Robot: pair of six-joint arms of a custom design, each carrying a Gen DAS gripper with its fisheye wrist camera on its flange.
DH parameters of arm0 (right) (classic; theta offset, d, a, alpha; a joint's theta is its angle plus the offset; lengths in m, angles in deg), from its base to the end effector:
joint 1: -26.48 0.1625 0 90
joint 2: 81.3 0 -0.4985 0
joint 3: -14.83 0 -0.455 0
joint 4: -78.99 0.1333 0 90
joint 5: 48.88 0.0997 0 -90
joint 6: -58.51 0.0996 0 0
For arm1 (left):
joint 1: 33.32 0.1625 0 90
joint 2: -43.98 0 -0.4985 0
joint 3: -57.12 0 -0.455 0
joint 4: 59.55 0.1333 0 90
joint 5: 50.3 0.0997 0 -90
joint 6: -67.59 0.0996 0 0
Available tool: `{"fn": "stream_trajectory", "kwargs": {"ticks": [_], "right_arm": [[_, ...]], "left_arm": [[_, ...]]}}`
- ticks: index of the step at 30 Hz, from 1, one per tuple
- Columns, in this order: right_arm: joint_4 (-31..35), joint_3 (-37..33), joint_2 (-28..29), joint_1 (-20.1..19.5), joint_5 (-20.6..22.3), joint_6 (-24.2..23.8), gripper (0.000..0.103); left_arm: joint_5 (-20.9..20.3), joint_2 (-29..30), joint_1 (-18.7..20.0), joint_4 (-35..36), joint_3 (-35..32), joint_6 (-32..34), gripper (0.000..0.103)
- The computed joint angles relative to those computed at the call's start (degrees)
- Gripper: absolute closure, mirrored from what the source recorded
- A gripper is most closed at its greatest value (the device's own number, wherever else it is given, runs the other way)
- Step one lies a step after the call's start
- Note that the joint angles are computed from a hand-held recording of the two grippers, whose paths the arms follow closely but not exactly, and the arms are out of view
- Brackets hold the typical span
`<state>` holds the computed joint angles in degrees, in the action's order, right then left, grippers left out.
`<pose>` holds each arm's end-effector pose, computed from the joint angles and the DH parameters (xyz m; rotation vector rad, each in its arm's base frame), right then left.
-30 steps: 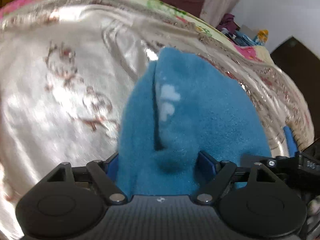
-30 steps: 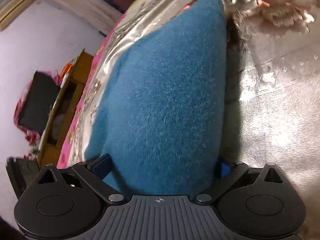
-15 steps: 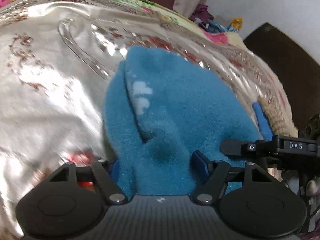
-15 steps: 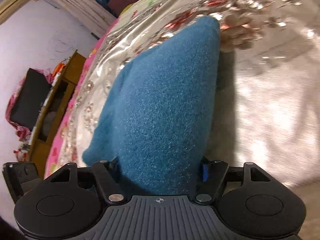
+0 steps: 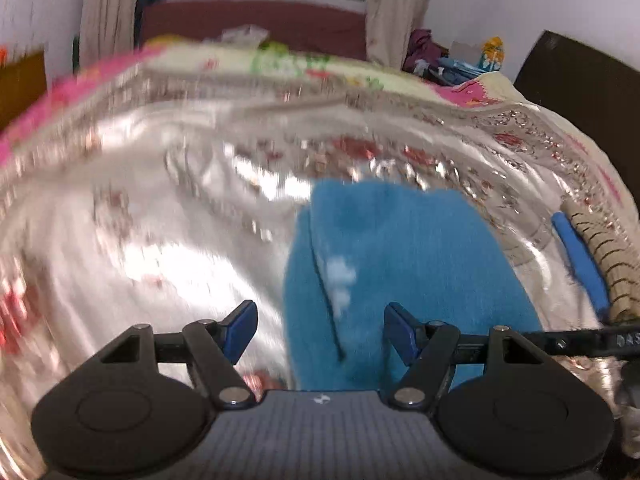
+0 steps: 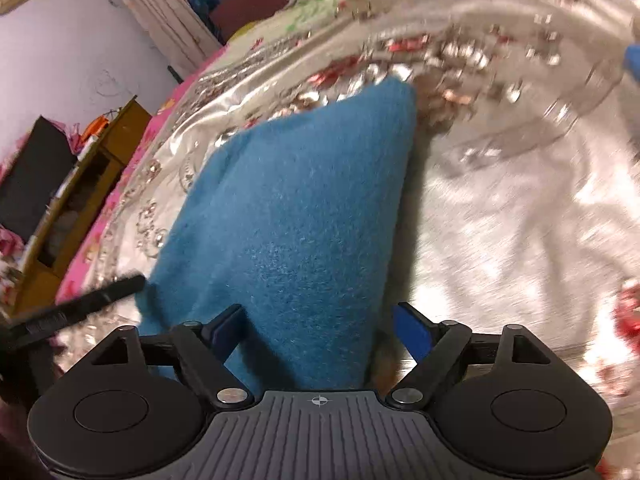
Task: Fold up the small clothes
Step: 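Open both tools and withdraw them from the folded sweater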
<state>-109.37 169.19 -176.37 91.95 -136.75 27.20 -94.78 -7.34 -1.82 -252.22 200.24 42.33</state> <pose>-0.0117 -0.3557 0.2534 0.1788 -2.7149 0.8766 -0.2414 -0.3876 0.0471 0.6263 2.4509 -0.8870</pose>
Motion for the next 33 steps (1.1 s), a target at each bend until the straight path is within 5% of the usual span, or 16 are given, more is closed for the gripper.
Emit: {"fn": "stream_trajectory", "kwargs": {"ticks": [7, 11, 13, 19, 25, 31, 33], "right_arm": [[-9.35, 1.04, 2.56, 4.11, -0.80, -3.03, 0.020], [-12.87, 1.84, 5.62, 6.85, -1.35, -5.31, 0.020], [-15.82, 2.53, 7.95, 8.08, -1.64, -7.24, 0.019], [-35.05, 0.92, 25.59, 14.27, -14.70, -18.55, 0.009], [-29.22, 2.64, 18.03, 13.68, -11.26, -13.47, 0.013], [-30.38, 6.42, 14.67, 12.28, -7.24, -14.01, 0.013], [-30.74, 5.86, 17.22, 13.72, -11.25, -13.82, 0.013]], "left_arm": [[0.31, 5.26, 1.18, -5.88, -5.24, 9.63, 0.030], [3.78, 7.19, 3.66, 4.91, -8.34, 6.43, 0.029], [2.43, 7.11, 5.25, 4.83, -7.91, 4.91, 0.028], [3.80, 8.09, 5.42, 4.85, -8.25, 5.76, 0.024], [4.31, 4.24, 2.63, 6.35, -4.86, 1.46, 0.026], [4.00, 1.08, -1.01, 10.00, -0.47, -3.92, 0.026], [3.78, 1.27, -0.97, 13.76, -0.54, -5.94, 0.025]]}}
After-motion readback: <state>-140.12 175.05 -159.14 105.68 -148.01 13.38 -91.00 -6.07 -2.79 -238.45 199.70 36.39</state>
